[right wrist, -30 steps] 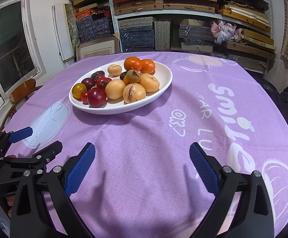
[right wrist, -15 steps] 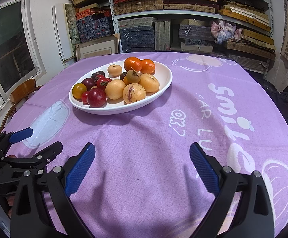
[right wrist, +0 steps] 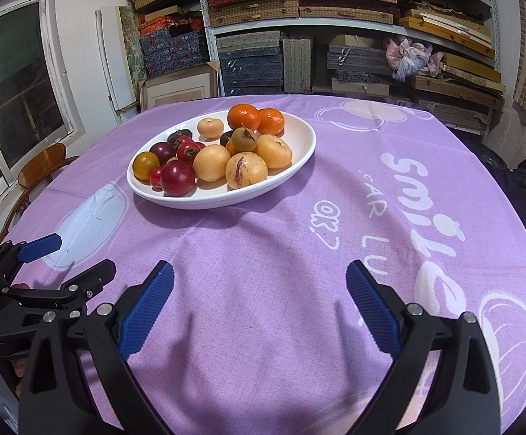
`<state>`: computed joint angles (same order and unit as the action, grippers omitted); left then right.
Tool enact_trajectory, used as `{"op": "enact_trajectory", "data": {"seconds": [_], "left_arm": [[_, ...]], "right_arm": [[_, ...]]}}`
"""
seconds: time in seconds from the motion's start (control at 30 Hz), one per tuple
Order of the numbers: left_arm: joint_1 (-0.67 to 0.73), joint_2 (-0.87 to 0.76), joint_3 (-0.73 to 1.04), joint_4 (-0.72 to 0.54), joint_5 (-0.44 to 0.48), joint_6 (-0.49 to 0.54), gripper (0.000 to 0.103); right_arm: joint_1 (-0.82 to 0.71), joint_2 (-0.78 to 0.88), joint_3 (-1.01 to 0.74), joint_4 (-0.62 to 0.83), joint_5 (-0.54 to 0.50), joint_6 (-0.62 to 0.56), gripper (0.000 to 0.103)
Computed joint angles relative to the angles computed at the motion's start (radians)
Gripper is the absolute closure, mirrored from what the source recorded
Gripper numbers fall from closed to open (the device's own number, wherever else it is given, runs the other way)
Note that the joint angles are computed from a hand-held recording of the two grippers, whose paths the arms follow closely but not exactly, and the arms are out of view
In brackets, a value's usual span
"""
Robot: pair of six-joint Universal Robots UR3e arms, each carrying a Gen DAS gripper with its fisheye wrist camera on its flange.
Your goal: Organize fruits
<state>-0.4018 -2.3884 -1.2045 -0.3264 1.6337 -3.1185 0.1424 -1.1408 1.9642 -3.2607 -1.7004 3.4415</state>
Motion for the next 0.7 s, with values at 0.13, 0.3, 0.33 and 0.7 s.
{"op": "enact_trajectory", "data": {"seconds": [0.13,0.3,0.33,0.7], "left_arm": [[-0.002,-0.003,0.001,0.003,0.002,0.001,0.004],[-0.006,-0.006,0.006,0.002,0.003,0.002,0.004],[-0.006,-0.006,0.006,0.002,0.002,0.001,0.004],[-0.005,-0.004,0.005,0.001,-0.003,-0.001,0.004]], "right_arm": [[0.002,0.001,-0.003,0.002,-0.002,0.0,0.009],[0.003,0.002,-0.004,0.002,-0.002,0.0,0.009],[0.003,0.002,-0.004,0.003,-0.003,0.0,0.009],[0.008,0.006,-0.01,0.008,-0.01,0.0,0.009]]}}
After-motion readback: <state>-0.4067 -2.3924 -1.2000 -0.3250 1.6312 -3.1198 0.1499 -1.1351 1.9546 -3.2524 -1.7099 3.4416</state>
